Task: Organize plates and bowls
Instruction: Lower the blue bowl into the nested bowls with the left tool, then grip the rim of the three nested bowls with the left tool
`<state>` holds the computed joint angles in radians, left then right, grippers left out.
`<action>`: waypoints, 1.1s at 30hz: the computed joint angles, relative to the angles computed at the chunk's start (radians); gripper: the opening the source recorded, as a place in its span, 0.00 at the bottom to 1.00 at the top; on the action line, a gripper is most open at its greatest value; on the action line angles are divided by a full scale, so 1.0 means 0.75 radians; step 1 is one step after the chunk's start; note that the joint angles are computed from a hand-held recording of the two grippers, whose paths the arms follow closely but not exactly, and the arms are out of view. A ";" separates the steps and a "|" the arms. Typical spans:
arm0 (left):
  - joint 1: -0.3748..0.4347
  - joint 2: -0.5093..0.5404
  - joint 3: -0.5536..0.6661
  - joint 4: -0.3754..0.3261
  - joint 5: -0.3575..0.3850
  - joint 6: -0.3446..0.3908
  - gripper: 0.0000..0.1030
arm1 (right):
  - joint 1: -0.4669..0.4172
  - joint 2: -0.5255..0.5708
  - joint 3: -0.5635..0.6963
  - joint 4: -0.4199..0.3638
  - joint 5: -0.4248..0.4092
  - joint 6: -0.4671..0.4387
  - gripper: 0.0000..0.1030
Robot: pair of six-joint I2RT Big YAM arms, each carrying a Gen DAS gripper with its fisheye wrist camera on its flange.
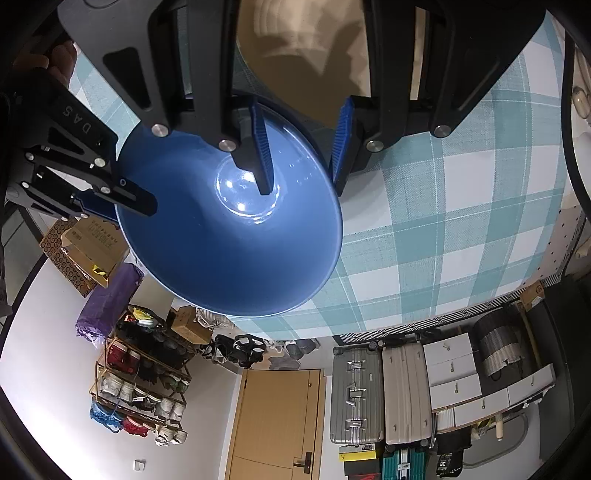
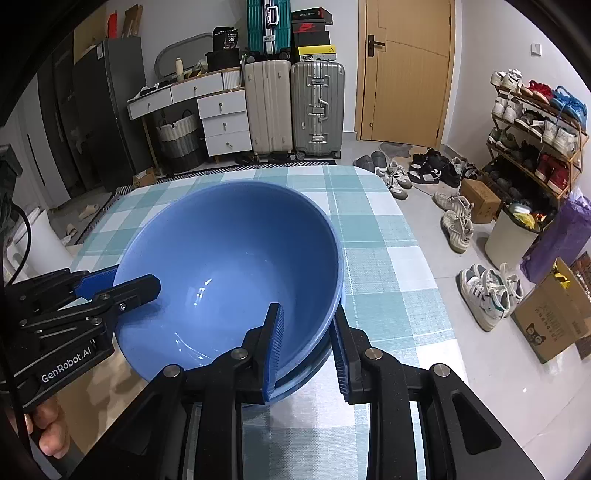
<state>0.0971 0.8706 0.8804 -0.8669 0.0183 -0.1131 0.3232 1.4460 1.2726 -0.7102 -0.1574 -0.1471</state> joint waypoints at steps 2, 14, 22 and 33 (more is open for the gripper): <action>-0.001 0.003 0.001 -0.003 -0.005 0.007 0.26 | 0.001 -0.001 0.001 -0.003 -0.003 -0.001 0.26; -0.022 0.009 -0.017 0.003 -0.052 0.019 0.27 | 0.017 -0.021 -0.021 0.009 0.030 -0.019 0.30; 0.018 0.001 -0.025 -0.010 0.000 0.025 0.27 | 0.006 -0.034 -0.037 -0.007 0.024 -0.025 0.32; 0.145 -0.005 -0.009 -0.065 0.144 0.036 0.47 | -0.086 -0.046 -0.030 -0.022 -0.150 0.060 0.70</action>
